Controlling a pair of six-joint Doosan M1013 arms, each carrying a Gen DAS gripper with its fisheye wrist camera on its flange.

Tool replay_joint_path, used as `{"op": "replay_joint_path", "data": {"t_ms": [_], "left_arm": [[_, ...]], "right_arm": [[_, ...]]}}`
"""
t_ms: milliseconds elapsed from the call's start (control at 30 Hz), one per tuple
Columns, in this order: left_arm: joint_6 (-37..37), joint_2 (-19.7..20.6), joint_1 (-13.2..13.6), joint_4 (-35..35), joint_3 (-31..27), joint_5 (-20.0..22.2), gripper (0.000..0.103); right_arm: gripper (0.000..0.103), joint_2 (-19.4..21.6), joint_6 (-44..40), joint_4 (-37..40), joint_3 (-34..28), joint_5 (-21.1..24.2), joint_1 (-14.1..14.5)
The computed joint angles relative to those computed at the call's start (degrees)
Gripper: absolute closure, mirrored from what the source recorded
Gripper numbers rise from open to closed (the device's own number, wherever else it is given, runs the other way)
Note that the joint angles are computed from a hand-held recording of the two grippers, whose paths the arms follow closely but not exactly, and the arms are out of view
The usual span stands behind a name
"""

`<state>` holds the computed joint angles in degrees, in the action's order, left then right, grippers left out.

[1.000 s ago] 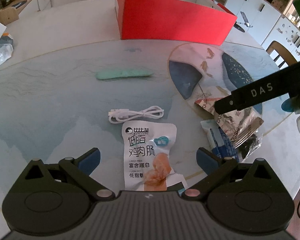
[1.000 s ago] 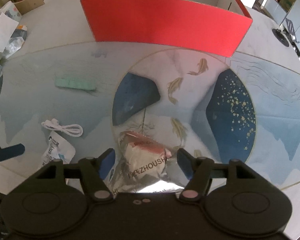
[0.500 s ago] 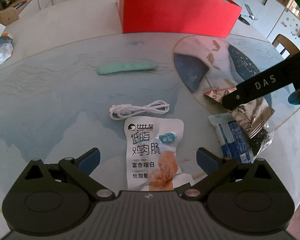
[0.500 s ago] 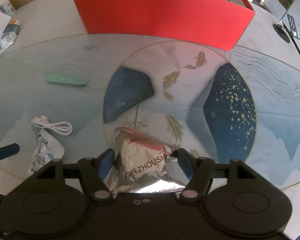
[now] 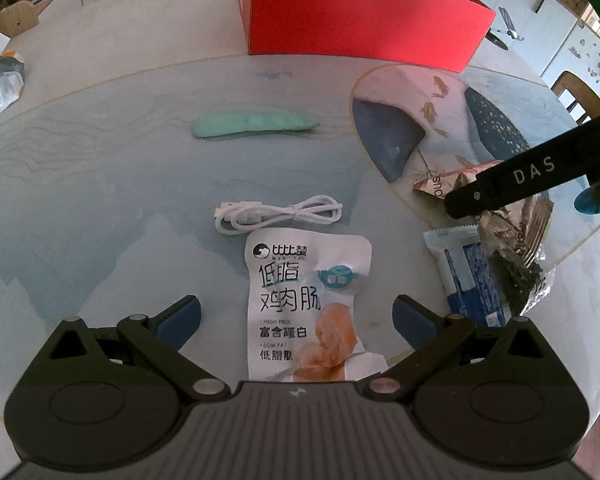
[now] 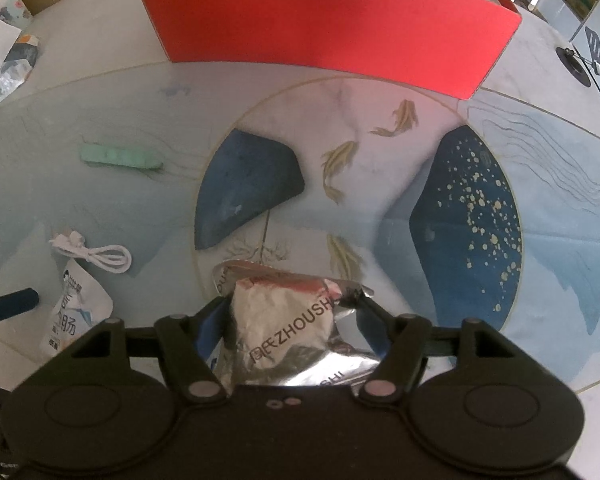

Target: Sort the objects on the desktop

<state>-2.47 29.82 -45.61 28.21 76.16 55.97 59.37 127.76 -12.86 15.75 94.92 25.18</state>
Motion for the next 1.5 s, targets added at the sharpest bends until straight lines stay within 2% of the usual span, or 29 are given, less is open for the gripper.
{"op": "replay_joint_path", "data": {"t_ms": [167, 300, 400, 467, 533, 700, 833, 967, 1500], "left_arm": [[0.01, 0.21, 0.25, 0.01, -0.29, -0.08, 0.003], [-0.58, 0.16, 0.4, 0.65, -0.4, 0.21, 0.012], [-0.96, 0.36, 0.4, 1.14, -0.88, 1.45, 0.024], [-1.47, 0.34, 0.37, 1.53, -0.95, 1.92, 0.038], [-1.82, 0.22, 0.39, 1.77, -0.82, 1.88, 0.044], [-2.68, 0.16, 0.26, 2.28, -0.65, 1.7, 0.045], [-3.35, 0.24, 0.23, 2.89, -0.98, 1.96, 0.052], [-4.15, 0.44, 0.22, 3.41, -1.4, 2.59, 0.054], [-7.13, 0.5, 0.09, 4.38, -2.31, 2.91, 0.059]], "right_arm": [[0.034, 0.41, -1.17, -0.13, -0.86, 0.06, -0.14], [0.035, 0.38, -1.65, 0.12, -0.78, -0.34, -0.33], [0.035, 0.06, -1.84, -0.02, -0.16, -0.8, -0.42], [0.036, -0.06, -1.7, -0.51, -0.06, -0.91, -0.42], [0.038, -0.45, -1.84, -0.53, 0.51, -1.59, -0.49], [0.044, -1.85, -2.34, -0.3, 2.59, -3.57, -0.81], [0.054, -3.1, -2.18, -0.06, 4.5, -5.31, -1.14], [0.06, -4.44, -1.79, 0.72, 6.9, -7.03, -1.58], [0.06, -8.51, -2.86, 1.65, 12.92, -11.28, -2.24]]}}
